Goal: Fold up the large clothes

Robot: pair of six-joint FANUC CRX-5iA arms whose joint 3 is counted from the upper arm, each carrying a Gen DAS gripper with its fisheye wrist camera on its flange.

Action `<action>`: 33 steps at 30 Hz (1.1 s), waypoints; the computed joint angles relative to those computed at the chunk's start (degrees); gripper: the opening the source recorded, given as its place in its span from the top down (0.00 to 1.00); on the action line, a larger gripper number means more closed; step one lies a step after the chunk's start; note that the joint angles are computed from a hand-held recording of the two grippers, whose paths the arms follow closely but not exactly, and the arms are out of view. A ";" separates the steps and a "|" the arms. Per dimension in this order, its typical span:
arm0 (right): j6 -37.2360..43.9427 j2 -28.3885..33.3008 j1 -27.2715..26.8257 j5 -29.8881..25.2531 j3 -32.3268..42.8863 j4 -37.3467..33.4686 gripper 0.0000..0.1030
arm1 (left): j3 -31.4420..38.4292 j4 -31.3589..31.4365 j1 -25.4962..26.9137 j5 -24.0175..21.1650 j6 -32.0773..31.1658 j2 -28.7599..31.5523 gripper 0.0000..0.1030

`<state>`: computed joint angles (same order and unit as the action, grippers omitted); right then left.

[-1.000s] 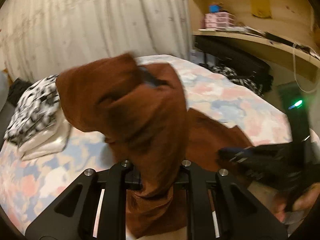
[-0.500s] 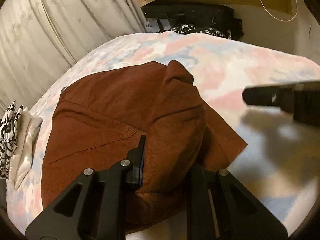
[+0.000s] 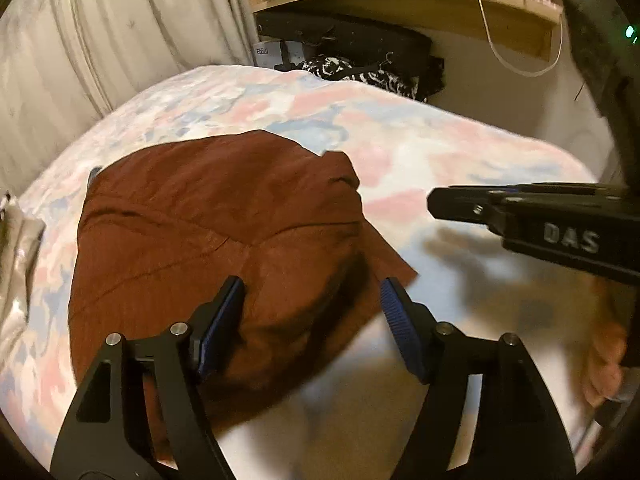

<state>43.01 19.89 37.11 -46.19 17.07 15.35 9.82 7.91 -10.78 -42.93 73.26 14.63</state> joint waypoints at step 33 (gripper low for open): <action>6.12 3.20 1.06 -6.72 7.73 -4.33 0.93 | -0.32 1.43 10.99 -5.09 2.43 -1.16 0.71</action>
<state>49.13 23.09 38.17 -52.91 24.79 11.02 9.50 9.34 0.21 -48.02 75.69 13.47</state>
